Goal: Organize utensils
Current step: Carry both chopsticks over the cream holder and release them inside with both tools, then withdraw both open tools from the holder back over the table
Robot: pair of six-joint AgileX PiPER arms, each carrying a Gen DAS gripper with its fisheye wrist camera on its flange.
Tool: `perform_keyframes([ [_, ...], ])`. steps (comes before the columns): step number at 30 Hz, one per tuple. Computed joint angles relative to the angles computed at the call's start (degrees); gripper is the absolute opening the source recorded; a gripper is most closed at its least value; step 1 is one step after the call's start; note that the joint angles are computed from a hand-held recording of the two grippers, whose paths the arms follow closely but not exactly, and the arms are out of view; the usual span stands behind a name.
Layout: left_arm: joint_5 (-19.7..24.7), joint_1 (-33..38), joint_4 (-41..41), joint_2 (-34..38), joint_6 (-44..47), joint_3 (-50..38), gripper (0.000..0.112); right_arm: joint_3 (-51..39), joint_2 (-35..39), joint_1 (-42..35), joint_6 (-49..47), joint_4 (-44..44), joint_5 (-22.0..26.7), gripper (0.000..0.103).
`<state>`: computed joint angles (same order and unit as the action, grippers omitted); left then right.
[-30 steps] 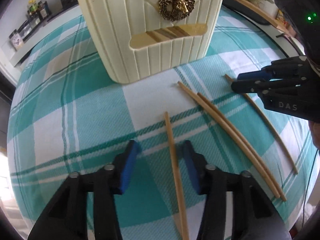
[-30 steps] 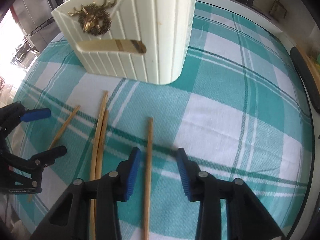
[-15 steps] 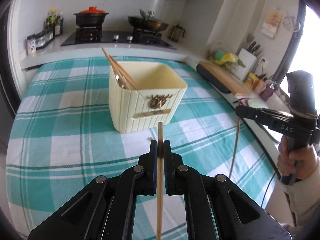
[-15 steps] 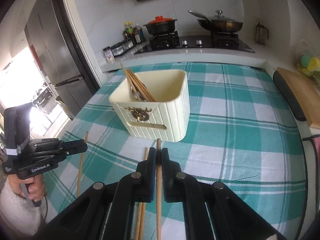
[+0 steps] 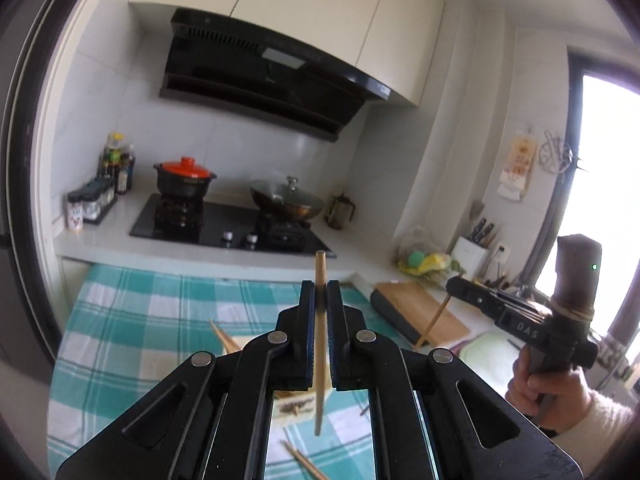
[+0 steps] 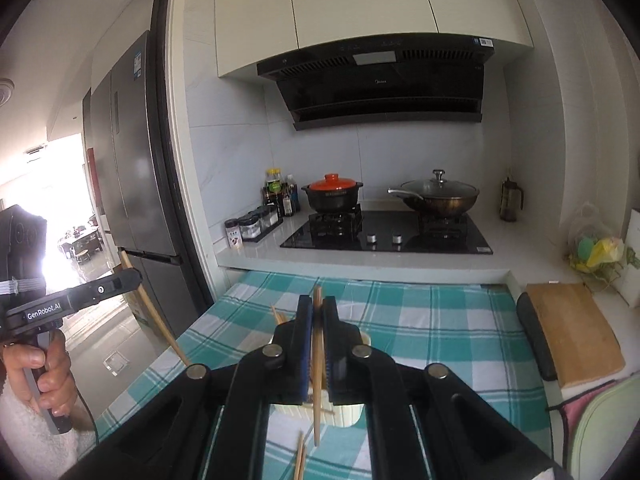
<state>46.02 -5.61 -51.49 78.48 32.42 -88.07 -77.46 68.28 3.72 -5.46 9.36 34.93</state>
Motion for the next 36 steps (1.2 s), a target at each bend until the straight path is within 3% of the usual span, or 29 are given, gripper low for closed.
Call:
perform_keyframes([
  [3,-6.84,-3.7,6.17,4.64,-4.89,-5.74,0.004,-8.74,6.83,-0.29,1.05,-0.8,0.74,0.005],
  [5,-11.27,-6.22,11.08,7.25,-7.8,-7.56,0.004,-11.16,9.32,0.28,2.41,-2.71,-1.09,0.005],
  [7,-12.94,-7.54,14.34,9.91,-9.97,-8.66,0.004,-11.45,11.29,0.51,3.0,-3.71,-3.75,0.005],
  [11,-12.17,-9.1,19.01,15.32,-14.05,-9.87,0.004,-12.11,16.75,1.21,5.3,-6.89,-4.43,0.005],
  [18,-4.97,-11.24,28.73,26.79,-22.52,-16.51,0.004,-15.08,28.57,1.93,3.55,-7.88,1.2,0.006],
  [20,-4.8,-12.05,32.31,28.04,-25.91,-16.78,0.011,-15.12,30.33,2.43,5.4,-9.62,1.08,0.01],
  [21,-5.31,-12.16,31.84,27.34,-25.73,-15.2,0.028,-14.68,30.45,2.46,5.88,-9.58,0.74,0.016],
  [22,-6.31,-11.88,30.31,26.18,-24.47,-13.07,0.048,-13.67,29.94,2.26,5.61,-8.61,-0.02,0.032],
  [23,-7.95,-11.62,29.07,24.38,-23.04,-10.17,0.063,-11.89,28.73,1.94,4.47,-7.11,-1.24,0.042],
  [25,-10.57,-11.3,27.92,20.39,-20.27,-4.56,0.072,-8.48,25.9,1.89,2.59,-6.43,-2.41,0.043],
  [29,-7.7,-9.25,24.6,13.48,-13.91,5.44,0.084,1.29,18.27,1.38,-1.0,-5.12,-2.32,0.044],
  [32,-5.66,-9.1,25.4,8.91,-11.45,14.88,0.085,13.78,10.47,1.89,-0.71,-6.65,-4.27,0.046],
  [36,-11.41,-11.75,27.07,1.43,-10.57,32.92,0.085,33.83,-0.14,4.78,8.02,-15.19,-9.39,0.047],
])
